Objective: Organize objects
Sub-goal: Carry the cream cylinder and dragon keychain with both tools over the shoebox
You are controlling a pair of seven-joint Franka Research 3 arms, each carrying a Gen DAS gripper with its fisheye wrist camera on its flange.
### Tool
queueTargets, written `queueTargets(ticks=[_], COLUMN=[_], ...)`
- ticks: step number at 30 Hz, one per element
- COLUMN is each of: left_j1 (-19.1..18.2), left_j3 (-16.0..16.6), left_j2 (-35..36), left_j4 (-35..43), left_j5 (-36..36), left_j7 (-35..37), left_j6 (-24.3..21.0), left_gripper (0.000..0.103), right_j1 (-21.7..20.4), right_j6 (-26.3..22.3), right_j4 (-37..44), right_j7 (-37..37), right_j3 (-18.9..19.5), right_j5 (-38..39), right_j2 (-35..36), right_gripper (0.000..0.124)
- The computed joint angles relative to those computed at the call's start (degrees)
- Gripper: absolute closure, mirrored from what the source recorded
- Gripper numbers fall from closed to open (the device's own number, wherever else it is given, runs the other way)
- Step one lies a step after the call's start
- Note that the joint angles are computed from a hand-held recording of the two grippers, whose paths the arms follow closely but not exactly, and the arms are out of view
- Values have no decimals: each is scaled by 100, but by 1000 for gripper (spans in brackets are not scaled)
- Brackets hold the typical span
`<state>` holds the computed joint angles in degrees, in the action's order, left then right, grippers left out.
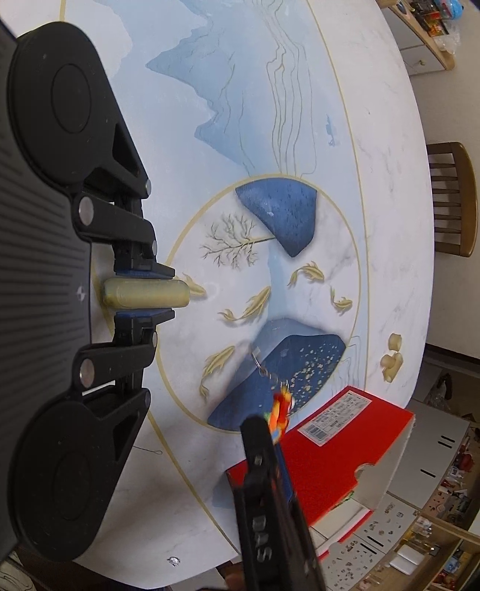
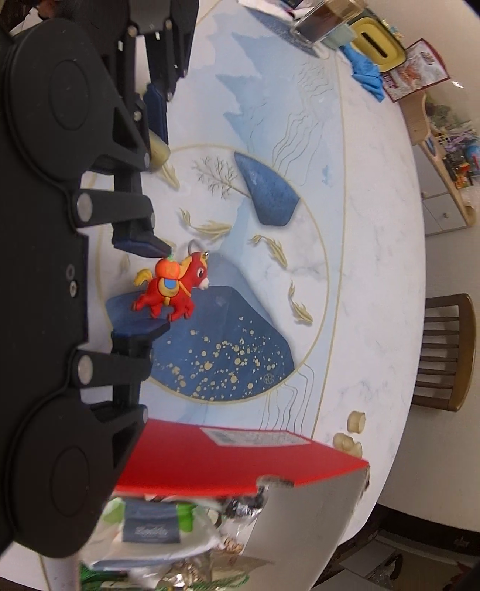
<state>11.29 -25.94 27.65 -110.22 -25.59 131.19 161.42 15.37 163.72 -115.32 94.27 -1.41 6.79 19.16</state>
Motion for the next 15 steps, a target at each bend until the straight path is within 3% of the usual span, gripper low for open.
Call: queueTargets(ticks=[6, 15], left_j1=[290, 22], left_j3=[-239, 20], left_j2=[-167, -458], left_j4=[20, 301], left_j5=[-454, -1184], left_j7=[528, 1215], left_j6=[-273, -827], left_gripper=[87, 87], right_j1=[-50, -69], right_j6=[211, 423], right_j4=[-523, -1062], right_j7=[51, 760], right_j3=[24, -121], right_j5=[93, -600], right_j2=[-584, -1342], right_gripper=[90, 90])
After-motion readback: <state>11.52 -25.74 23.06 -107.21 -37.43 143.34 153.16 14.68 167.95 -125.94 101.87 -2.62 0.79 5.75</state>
